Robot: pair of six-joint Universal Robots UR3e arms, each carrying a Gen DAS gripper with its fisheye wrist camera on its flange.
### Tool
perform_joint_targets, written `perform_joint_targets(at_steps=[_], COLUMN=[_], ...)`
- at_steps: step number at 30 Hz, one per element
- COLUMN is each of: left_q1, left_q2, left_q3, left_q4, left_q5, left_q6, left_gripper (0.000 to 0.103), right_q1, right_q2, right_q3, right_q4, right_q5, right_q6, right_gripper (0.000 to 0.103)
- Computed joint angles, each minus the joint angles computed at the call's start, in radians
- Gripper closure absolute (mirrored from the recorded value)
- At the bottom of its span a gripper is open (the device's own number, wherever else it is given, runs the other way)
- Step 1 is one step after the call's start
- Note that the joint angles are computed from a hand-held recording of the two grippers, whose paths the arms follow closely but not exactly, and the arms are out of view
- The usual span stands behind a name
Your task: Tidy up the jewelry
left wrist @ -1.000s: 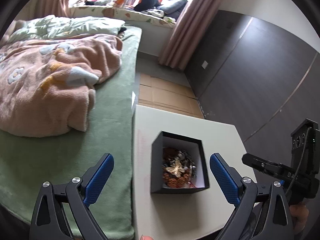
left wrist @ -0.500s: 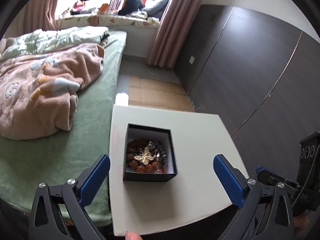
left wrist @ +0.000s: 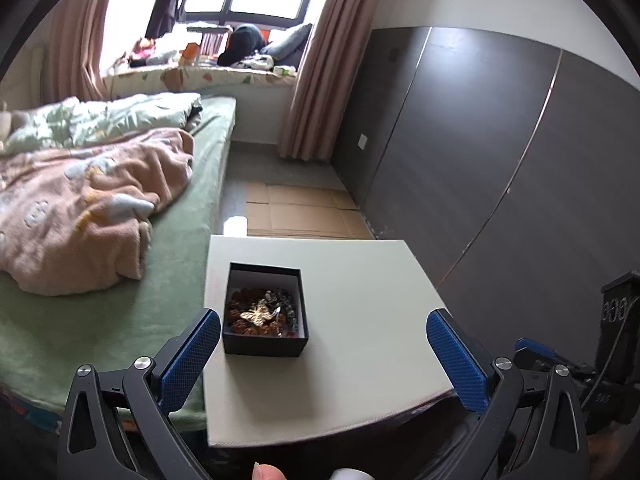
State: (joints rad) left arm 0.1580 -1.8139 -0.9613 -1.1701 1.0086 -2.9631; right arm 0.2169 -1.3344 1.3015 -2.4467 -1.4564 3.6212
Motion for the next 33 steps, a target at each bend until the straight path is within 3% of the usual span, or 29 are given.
perform_joint_targets(at_steps=[6, 17, 33], left_q1=[0.017, 0.104, 0.139], left_q2=[0.102, 0.291, 0.398], left_q3=[-0.085, -0.207, -0.263], left_q4=[-0.029, -0.125, -0.175], left_q5=[0.012, -0.071, -0.101], left_q6=[0.048, 0.144, 0.196], left_gripper=[0.0, 0.0, 0.0], right_q1=[0.03, 0.108, 0.15], right_q2=[-0.09, -0.208, -0.29], right_q3=[0.084, 0.155, 0.213], right_q4=[-0.019, 0.011, 0.019], right_q5=[-0.04, -0.134, -0.183], right_q6=[0.005, 0.015, 0.041], right_gripper=[0.0, 0.0, 0.0])
